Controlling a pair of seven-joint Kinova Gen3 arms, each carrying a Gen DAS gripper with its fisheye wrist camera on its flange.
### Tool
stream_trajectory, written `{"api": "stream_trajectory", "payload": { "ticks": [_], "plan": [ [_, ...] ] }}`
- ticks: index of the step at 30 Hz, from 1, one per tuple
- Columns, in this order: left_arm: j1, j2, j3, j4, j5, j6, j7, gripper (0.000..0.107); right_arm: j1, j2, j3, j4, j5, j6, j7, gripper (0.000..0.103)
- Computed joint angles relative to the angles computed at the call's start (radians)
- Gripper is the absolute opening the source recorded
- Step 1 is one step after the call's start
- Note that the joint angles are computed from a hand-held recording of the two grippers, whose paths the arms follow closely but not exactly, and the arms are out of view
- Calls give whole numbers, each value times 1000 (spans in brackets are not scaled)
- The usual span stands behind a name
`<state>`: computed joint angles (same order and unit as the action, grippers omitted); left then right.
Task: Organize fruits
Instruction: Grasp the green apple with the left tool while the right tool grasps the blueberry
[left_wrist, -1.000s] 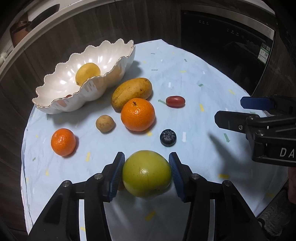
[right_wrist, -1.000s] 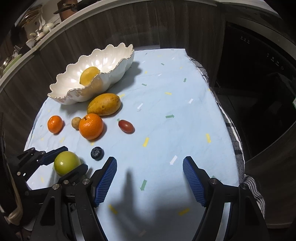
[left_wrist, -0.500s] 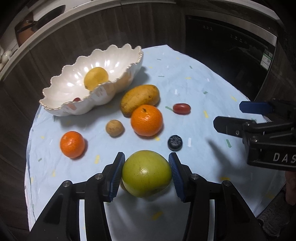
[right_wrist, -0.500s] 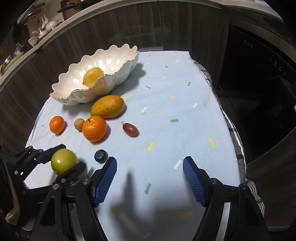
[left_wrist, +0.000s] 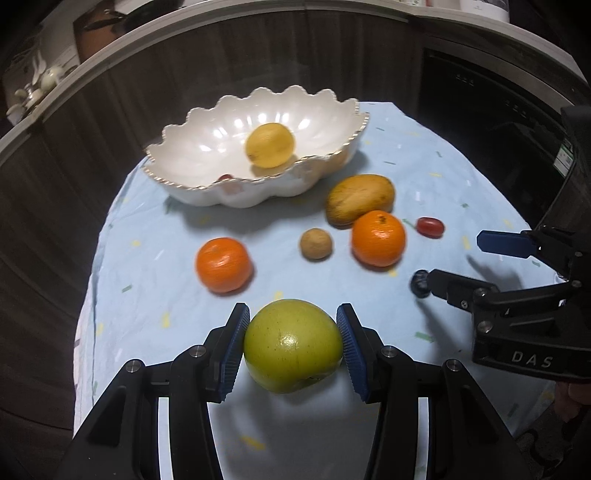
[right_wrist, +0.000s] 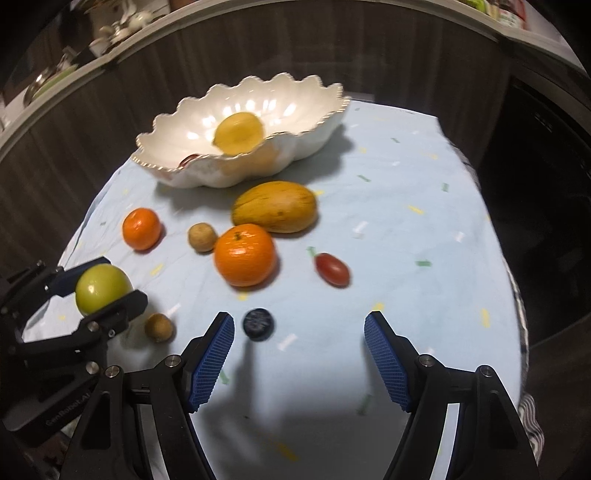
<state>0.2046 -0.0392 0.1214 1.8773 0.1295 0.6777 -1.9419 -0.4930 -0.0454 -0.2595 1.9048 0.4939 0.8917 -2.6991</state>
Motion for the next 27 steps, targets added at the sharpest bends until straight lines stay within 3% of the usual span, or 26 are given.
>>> {"api": "stream_trajectory", "payload": {
  "ticks": [3,8,14,27],
  "plan": [
    [-11,2,-12,3,11,-3,-9,48,-10,27,-1,-14,2,-3,19,69],
    [-32,9,-25,5,35,-2,-22,48,-30,66,15,-35,-14,-9,60,46],
    [-42,15,-26,5,45,0,-28,48,-58,88,28,-47,-6,10,47,26],
    [-47,16,-25,-2,46,7,-20,48,-72,76,30,-61,5,37,49,22]
  ]
}}
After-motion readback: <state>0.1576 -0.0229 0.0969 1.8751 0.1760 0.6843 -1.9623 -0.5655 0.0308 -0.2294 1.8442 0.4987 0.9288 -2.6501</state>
